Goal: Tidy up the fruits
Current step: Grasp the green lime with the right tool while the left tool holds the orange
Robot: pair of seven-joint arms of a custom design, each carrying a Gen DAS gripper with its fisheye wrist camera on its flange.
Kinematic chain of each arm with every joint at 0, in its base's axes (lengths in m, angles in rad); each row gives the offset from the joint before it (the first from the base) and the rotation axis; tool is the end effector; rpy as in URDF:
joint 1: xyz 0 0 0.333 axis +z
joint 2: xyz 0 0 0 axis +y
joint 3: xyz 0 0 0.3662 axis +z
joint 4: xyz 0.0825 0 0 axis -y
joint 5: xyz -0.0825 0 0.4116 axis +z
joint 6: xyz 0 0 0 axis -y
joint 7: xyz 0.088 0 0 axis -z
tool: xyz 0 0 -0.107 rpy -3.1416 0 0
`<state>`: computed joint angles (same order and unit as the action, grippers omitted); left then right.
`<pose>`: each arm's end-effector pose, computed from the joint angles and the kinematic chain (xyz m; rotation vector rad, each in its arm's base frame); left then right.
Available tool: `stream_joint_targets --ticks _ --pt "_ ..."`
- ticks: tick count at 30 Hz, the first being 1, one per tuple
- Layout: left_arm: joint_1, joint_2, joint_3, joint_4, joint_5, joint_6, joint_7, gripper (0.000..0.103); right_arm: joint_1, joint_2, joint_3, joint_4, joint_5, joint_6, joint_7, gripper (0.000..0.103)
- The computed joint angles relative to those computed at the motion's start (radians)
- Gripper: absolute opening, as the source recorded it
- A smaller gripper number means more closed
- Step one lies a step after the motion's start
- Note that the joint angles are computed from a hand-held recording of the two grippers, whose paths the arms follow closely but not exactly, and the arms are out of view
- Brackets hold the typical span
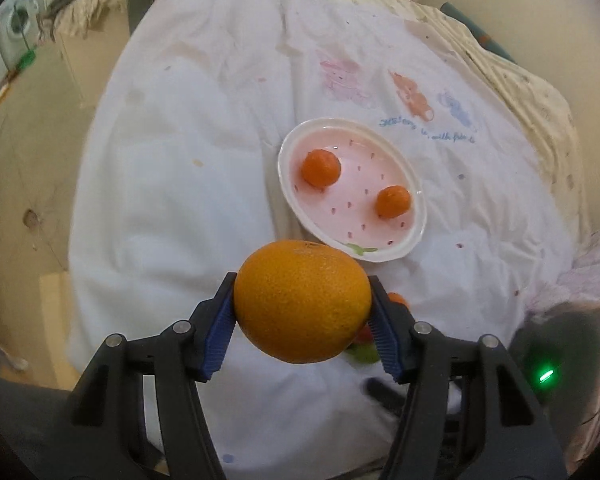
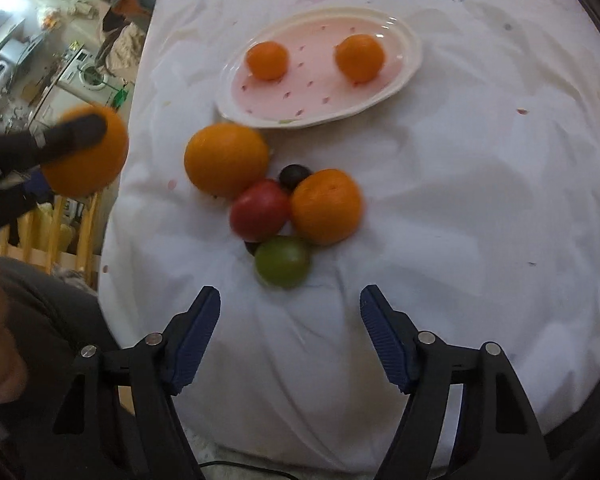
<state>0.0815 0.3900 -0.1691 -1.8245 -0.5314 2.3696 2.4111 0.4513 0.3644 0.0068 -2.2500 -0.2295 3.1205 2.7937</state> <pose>0.6963 -0.0558 0.3723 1.4650 -2.6240 0.7370 0.5411 0.2884 0.2795 -1.3017 2.2917 -0.0439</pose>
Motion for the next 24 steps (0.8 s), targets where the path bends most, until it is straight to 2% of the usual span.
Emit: stream_joint_targets --ticks 1,3,4,7,10,14,17,19,24 --pt "-0.004 0.000 0.002 -0.001 0.004 0.008 -0.004 0.057 0.071 0.014 -0.071 0.022 -0.030 -0.022 0.026 0.072" --pt "-0.008 0.001 0.005 -0.002 0.012 0.021 -0.016 0.057 0.151 0.033 -0.151 0.053 -0.089 -0.061 0.069 0.069" --pt "-0.010 0.006 0.007 0.007 0.018 0.016 -0.027 0.057 0.164 0.040 -0.164 0.067 -0.116 -0.083 0.080 0.069" --pt "-0.017 0.023 0.019 0.028 0.048 0.006 -0.071 0.057 0.171 0.051 -0.175 0.095 -0.189 -0.116 0.102 0.063" --pt "-0.021 0.046 0.030 0.054 0.082 -0.013 -0.130 0.057 0.142 0.057 -0.155 0.104 -0.226 -0.128 0.118 0.059" --pt "-0.010 0.050 0.020 0.058 0.087 -0.013 -0.137 0.057 0.125 0.062 -0.143 0.117 -0.266 -0.147 0.148 0.052" --pt "-0.010 0.047 0.016 0.052 0.090 0.000 -0.135 0.057 0.112 0.061 -0.127 0.122 -0.286 -0.163 0.163 0.044" --pt "-0.007 0.048 0.013 0.055 0.090 -0.009 -0.136 0.057 0.102 0.059 -0.120 0.119 -0.295 -0.160 0.173 0.034" --pt "-0.016 0.047 0.018 0.048 0.109 0.010 -0.146 0.057 0.070 0.049 -0.088 0.098 -0.277 -0.127 0.169 0.033"
